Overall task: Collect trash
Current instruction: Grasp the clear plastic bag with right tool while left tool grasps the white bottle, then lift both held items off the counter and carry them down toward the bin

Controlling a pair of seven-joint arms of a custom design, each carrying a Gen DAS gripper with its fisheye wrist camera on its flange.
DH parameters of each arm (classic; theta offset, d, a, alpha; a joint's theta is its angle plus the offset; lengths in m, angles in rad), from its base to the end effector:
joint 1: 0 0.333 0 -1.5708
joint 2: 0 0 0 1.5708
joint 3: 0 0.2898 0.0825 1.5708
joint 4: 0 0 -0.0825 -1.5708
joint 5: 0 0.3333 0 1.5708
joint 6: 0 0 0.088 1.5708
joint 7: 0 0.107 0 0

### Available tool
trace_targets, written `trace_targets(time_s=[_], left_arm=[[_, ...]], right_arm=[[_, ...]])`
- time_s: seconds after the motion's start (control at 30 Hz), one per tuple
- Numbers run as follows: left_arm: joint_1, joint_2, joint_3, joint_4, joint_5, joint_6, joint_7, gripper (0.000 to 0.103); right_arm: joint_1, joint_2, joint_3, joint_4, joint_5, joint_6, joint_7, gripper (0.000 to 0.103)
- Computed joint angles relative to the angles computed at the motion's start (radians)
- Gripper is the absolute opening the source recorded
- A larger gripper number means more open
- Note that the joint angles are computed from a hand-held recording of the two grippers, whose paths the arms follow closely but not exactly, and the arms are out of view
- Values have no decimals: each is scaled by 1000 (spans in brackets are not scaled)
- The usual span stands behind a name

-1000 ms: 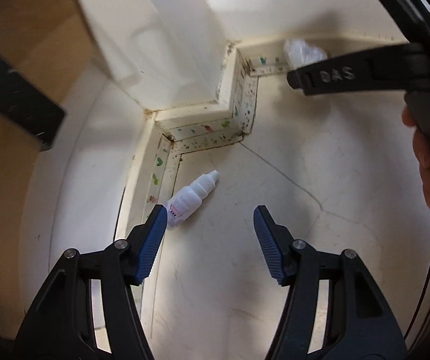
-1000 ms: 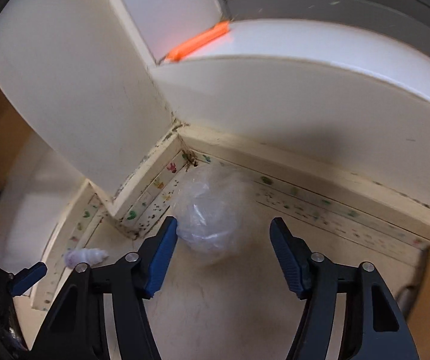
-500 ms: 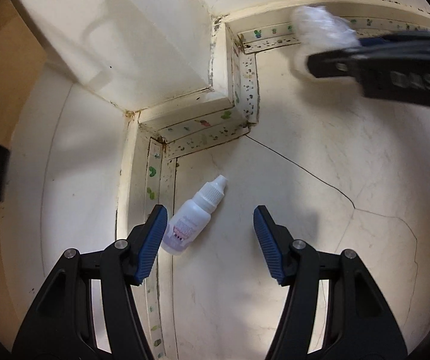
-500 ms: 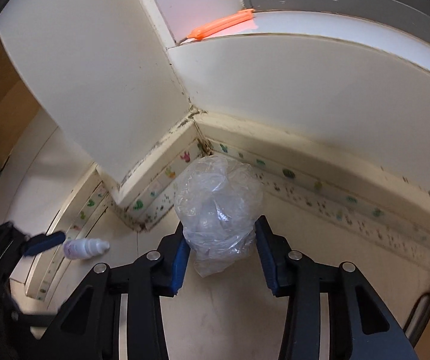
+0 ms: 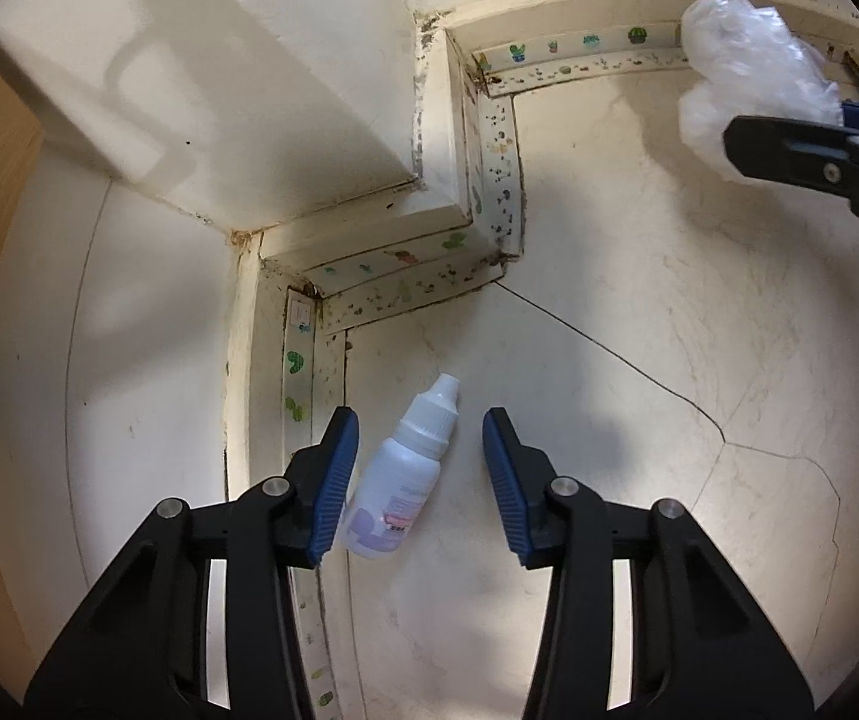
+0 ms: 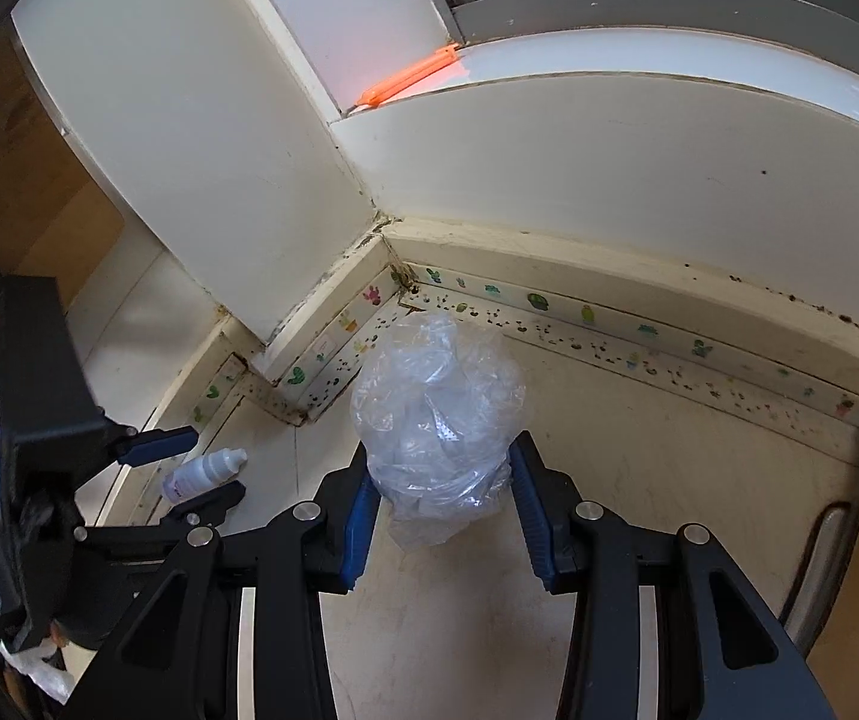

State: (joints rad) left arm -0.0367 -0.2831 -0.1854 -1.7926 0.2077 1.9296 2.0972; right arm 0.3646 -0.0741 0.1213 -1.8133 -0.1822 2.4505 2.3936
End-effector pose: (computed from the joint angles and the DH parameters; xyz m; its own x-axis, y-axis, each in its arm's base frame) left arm 0.4403 -0.0995 0.6750 -0.6077 -0.6751 -0.4182 -0.6583 0.7228 -0.2102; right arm 0.4763 0.2543 0.6297 -0.1102 -0.9337 -0.3406 -0.7641 0.2988 -0.5717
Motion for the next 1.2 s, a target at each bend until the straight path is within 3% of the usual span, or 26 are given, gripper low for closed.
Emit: trace_targets(time_s=[0.47, 0.67, 1.1, 1.2], left_arm=[[-33, 111, -38, 134, 220, -112, 80, 41], [-61, 162, -42, 218, 273, -211, 111, 25], [-170, 339, -32, 520, 358, -473, 125, 23], [-170, 295, -16, 499, 336, -506, 147, 23]], right_arm=[[17, -82, 19, -61, -23, 5, 27, 42], [16, -112, 17, -84, -3, 5, 14, 42], [14, -157, 20, -123, 7, 13, 13, 42], [14, -173, 24, -132, 5, 8, 13, 42]])
